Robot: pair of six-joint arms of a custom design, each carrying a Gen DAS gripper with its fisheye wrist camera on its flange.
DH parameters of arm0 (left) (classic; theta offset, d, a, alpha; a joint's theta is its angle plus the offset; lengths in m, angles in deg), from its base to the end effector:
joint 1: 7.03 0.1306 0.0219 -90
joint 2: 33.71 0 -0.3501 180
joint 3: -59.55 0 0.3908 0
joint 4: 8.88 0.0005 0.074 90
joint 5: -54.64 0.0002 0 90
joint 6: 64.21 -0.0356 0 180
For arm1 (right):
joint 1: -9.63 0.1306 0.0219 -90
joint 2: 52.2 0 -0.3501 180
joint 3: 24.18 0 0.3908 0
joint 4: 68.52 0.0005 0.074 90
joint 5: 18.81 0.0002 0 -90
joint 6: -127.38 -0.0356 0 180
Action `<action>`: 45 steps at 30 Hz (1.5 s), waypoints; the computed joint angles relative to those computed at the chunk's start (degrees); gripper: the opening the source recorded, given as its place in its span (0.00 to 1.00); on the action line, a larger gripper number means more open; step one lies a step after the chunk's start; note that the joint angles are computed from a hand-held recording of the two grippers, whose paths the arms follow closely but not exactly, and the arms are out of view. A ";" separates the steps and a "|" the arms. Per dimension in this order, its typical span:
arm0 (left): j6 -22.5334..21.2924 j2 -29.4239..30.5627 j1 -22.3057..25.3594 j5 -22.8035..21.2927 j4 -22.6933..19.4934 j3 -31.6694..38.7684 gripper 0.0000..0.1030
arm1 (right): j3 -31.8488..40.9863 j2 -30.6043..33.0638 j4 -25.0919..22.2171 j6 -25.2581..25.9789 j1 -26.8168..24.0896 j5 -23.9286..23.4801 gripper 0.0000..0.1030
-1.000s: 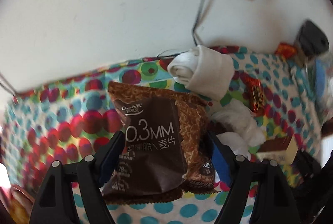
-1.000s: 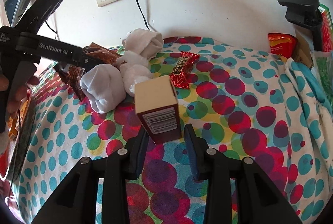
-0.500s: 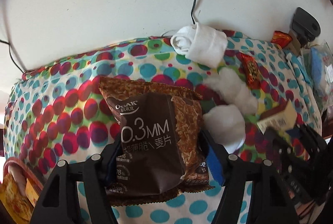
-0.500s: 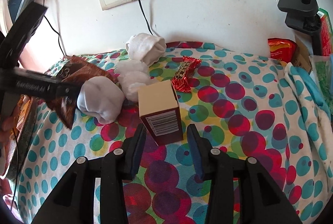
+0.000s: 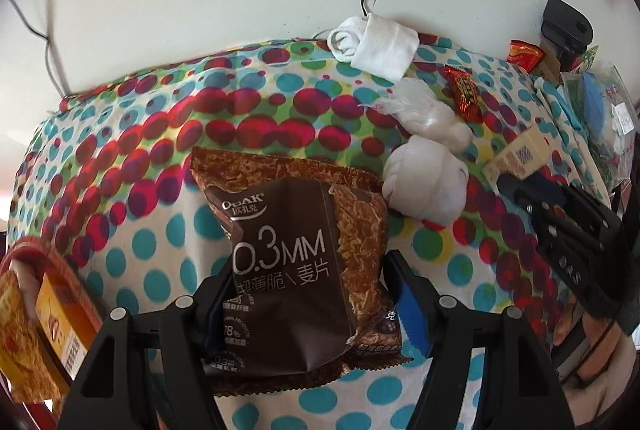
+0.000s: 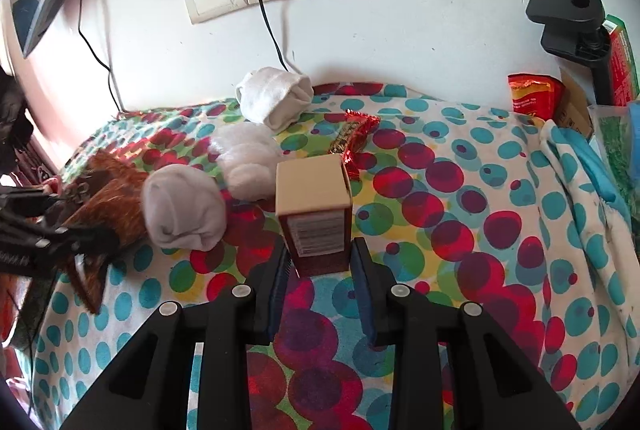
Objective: Organize objects
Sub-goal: 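Lift the brown snack bag toward the red tray with the left tool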
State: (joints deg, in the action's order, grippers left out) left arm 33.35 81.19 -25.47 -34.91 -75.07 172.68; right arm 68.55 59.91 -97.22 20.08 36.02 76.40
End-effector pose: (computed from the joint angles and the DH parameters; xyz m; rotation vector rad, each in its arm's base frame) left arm 0.5698 -0.1908 0.3344 0.2643 2.7529 -0.1317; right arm 0.5349 0.2613 0.2437 -0.1497 2.4151 0.2427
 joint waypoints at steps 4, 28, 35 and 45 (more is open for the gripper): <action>1.04 -4.18 -0.36 0.65 3.01 -5.85 0.69 | -0.27 -0.30 0.03 0.09 0.11 0.75 0.28; 5.98 -20.80 -4.31 -0.17 5.56 -23.46 0.69 | 0.43 0.00 -0.83 1.33 0.53 2.49 0.28; 6.21 -24.84 -4.18 -2.11 5.32 -26.23 0.69 | 0.75 0.20 -1.39 1.76 0.66 2.69 0.28; 7.15 -30.16 -2.33 -3.77 4.70 -29.26 0.69 | 1.03 0.46 -1.81 1.89 0.75 2.84 0.28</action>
